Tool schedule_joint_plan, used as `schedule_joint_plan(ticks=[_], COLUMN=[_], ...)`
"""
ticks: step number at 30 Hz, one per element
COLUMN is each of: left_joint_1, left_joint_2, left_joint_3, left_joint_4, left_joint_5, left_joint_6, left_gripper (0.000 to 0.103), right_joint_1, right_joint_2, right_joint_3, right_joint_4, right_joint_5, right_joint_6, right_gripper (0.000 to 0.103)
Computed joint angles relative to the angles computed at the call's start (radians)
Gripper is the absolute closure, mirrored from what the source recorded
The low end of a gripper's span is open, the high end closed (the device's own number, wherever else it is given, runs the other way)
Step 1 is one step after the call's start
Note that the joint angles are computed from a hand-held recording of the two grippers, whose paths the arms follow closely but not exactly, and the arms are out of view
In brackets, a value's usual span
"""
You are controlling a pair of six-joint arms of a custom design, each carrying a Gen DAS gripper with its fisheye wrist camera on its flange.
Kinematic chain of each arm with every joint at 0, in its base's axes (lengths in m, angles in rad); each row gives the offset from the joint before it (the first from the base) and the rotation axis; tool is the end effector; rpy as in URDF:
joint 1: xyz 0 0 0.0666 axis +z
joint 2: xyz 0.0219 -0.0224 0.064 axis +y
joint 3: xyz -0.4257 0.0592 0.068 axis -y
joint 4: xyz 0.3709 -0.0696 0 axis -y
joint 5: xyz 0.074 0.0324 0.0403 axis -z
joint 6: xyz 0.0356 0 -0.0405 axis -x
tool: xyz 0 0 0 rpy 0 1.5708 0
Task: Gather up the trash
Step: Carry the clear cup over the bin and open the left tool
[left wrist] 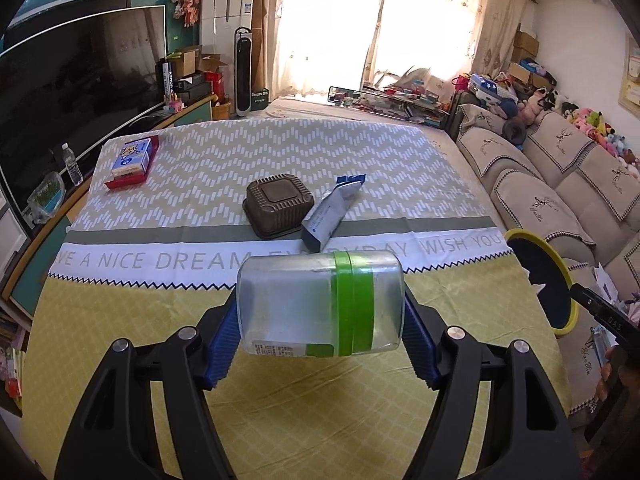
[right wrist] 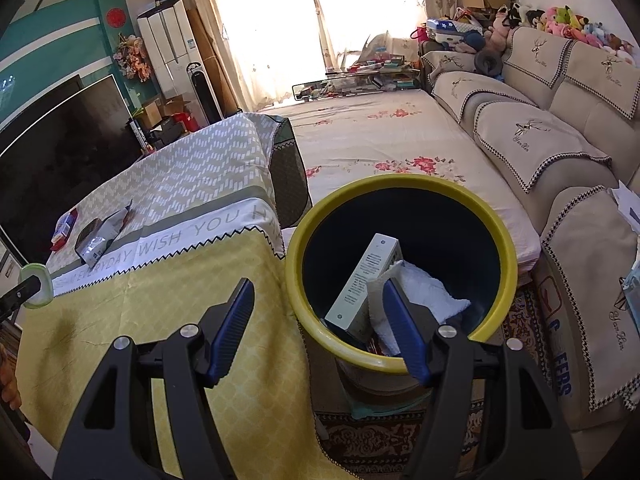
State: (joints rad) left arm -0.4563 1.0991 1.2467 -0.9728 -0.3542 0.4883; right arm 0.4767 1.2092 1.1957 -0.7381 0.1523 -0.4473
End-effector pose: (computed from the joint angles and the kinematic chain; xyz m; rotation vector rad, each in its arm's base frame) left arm 0.3003 -0.1341 0.5162 -0.2000 2.3228 -0.0431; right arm 0.3451 0.1717 0.4731 0.0429 2.3292 0.2916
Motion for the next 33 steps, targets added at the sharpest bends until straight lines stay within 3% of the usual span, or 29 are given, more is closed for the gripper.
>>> schedule_joint_plan(ticks=[7,15,25,33], left_joint_1=[-0.097,-0.200,-0.271,-0.312], left_joint_2=[0.030,0.166,0.426,0.646], left_joint_3=[0.055,0.180,0.411,0.651], left_joint_4=[-0.020,0.004,0.041,0.006], left_joint_5=[-0.036,-0.027,0.085,0.168], left_joint_6=[-0.008,-0.073,-0.166,-0.234], left_gripper=[0.033,0.033,0.033,0.033], right_joint_1=[-0.034,-0.124,-0.267,-0.334], right_joint_2=[-0.051,-0.102,-0.142,-0.145], right_joint_3=[-0.045,-0.102,-0.152,-0.161], right_joint_4=[0.016,0.028,0.002,-0.018], right_joint_5=[-0.015,-0.058,-0.114,-0.142], right_joint_6=[-0.009,-0.016,0.005,0.020], right_gripper=[0.040,0.039,0.039,0.039])
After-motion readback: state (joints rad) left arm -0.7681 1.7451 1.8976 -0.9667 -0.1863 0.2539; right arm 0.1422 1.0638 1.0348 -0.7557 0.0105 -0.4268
